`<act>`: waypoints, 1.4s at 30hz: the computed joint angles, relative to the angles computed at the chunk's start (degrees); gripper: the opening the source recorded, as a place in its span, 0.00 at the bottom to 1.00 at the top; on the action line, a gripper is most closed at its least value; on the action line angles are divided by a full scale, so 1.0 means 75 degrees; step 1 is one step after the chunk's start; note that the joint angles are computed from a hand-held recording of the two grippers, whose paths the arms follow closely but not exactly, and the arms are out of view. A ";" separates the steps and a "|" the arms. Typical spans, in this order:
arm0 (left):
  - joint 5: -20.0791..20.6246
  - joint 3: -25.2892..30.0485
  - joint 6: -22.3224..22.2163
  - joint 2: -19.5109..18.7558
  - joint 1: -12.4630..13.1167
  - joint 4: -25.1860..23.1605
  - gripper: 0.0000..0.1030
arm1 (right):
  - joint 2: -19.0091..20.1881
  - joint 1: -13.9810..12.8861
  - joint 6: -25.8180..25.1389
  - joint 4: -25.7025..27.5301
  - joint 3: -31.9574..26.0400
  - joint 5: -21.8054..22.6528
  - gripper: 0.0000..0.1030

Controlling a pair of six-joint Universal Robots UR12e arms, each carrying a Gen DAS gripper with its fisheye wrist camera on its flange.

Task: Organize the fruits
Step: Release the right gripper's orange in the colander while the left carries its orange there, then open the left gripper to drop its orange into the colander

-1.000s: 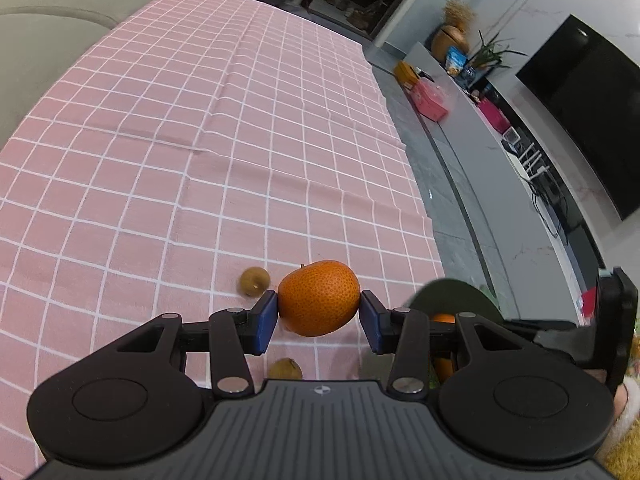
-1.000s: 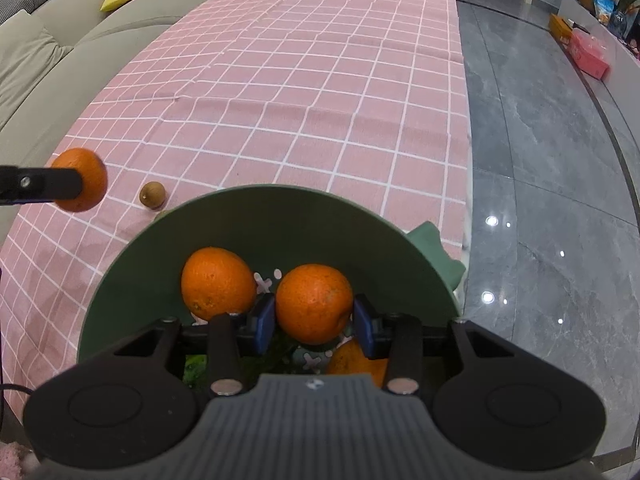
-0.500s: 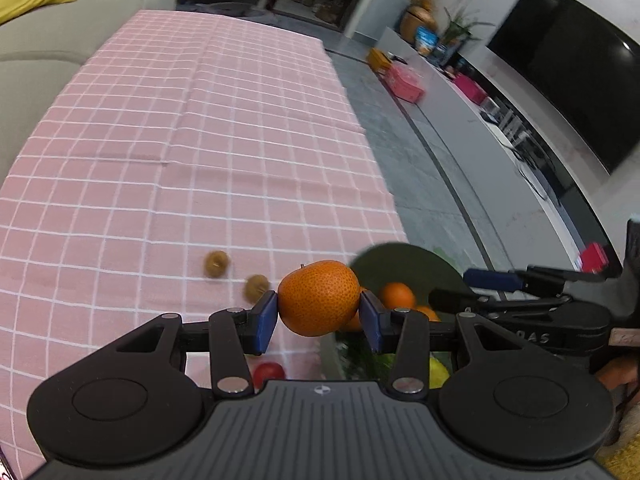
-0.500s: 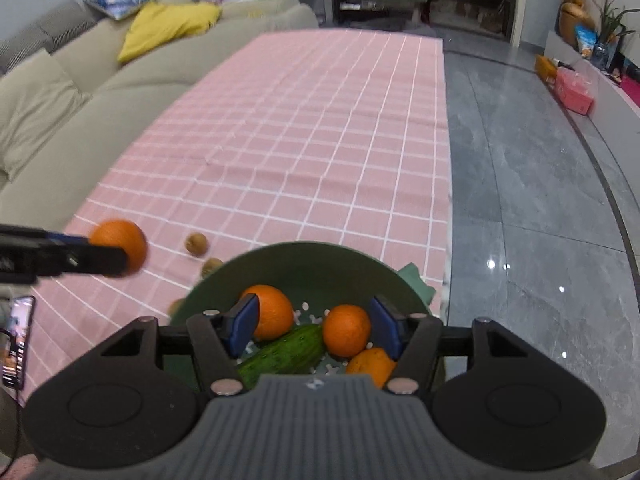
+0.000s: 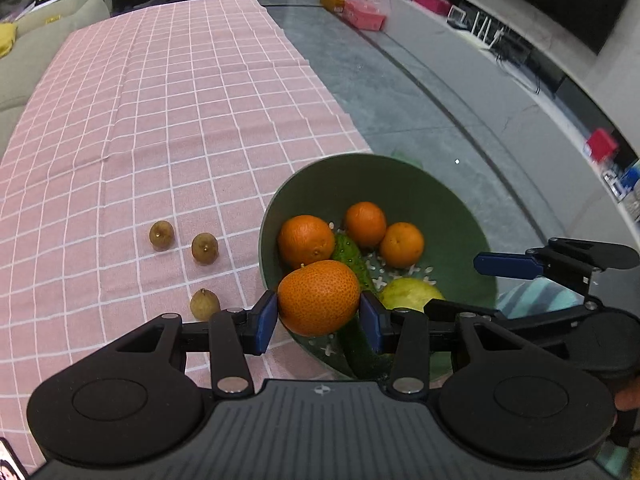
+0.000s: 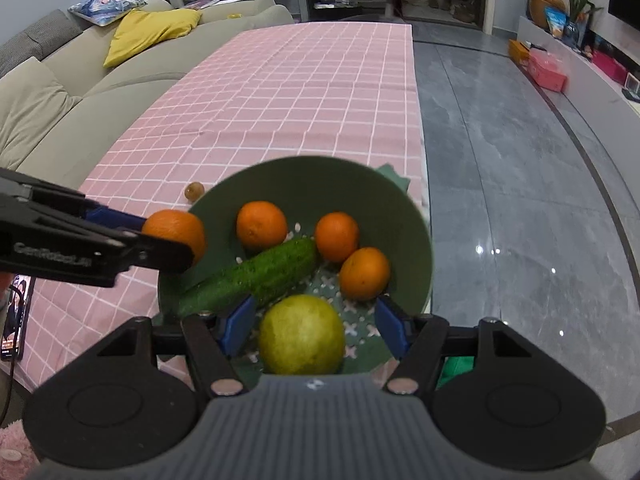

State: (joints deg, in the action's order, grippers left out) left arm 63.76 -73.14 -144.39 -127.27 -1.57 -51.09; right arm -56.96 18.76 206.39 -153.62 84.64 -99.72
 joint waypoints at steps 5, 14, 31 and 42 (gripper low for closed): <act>0.0362 -0.0034 0.0211 -0.0052 -0.0119 0.0412 0.49 | 0.0099 0.0007 0.0011 0.0013 -0.0120 -0.0054 0.62; 0.0323 0.0068 0.0487 -0.0155 -0.0184 0.0249 0.49 | 0.0208 0.0003 -0.0007 0.0203 -0.0276 -0.0083 0.62; -0.0079 -0.0113 0.0094 0.0030 -0.0074 0.0682 0.64 | 0.0157 0.0092 0.0042 0.0332 -0.0310 -0.0524 0.74; -0.0431 -0.0107 -0.0298 0.0189 0.0207 0.0561 0.64 | 0.0096 0.0177 0.0072 -0.0009 -0.0403 -0.0362 0.76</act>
